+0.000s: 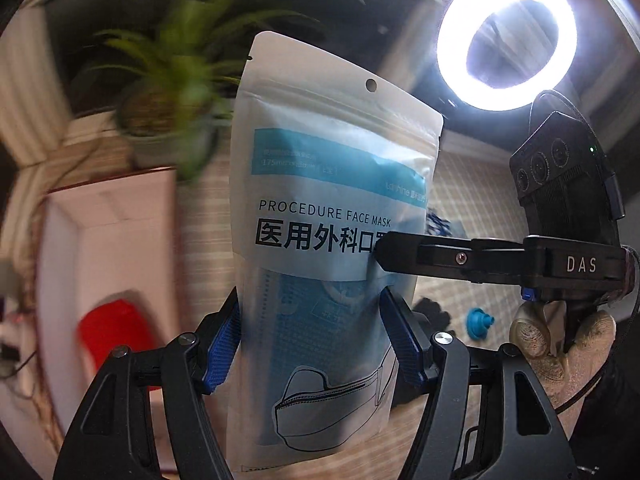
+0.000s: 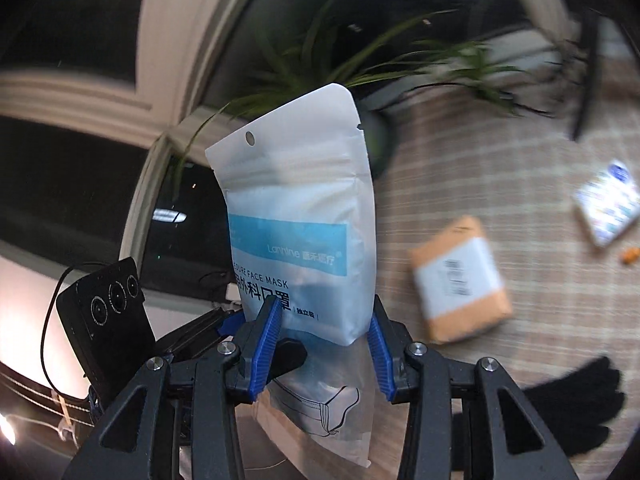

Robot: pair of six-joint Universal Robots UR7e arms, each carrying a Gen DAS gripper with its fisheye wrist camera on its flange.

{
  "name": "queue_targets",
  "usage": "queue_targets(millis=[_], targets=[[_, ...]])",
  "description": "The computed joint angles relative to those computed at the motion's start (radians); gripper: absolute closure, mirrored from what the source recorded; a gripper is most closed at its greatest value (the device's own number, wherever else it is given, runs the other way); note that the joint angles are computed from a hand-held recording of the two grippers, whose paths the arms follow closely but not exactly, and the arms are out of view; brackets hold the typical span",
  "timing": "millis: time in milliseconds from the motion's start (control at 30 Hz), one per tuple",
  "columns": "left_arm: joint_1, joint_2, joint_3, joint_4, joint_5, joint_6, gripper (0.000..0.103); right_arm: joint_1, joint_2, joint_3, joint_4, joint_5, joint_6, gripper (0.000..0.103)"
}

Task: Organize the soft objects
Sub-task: 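Lift the mask bag, carry it into the box and release it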

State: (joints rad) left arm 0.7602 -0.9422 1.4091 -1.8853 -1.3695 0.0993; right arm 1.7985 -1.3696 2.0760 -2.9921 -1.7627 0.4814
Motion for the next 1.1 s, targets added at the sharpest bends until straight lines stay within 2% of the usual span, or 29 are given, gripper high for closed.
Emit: queue_targets(millis=[233,367,467,800,1100], targets=[[0.069,-0.054,-0.047,0.007,0.083,-0.014,0.036,0.073,0.229,-0.232,0.053,0.008,-0.024,0.064],[0.111,-0.049,-0.080,0.014,0.105,-0.030,0.036,0.084,0.343,-0.349,0.089,0.019,-0.031,0.064],[0.156,-0.026,-0.136,0.041,0.114,-0.023,0.036,0.088,0.399,-0.388,0.098,0.013,-0.030,0.064],[0.235,0.038,-0.210,0.075,0.134,-0.017,0.036,0.063,0.520,-0.491,0.161,-0.006,-0.052,0.064],[0.255,0.065,-0.198,0.090,0.164,-0.006,0.033,0.046,0.536,-0.502,0.223,-0.057,-0.088,0.060]])
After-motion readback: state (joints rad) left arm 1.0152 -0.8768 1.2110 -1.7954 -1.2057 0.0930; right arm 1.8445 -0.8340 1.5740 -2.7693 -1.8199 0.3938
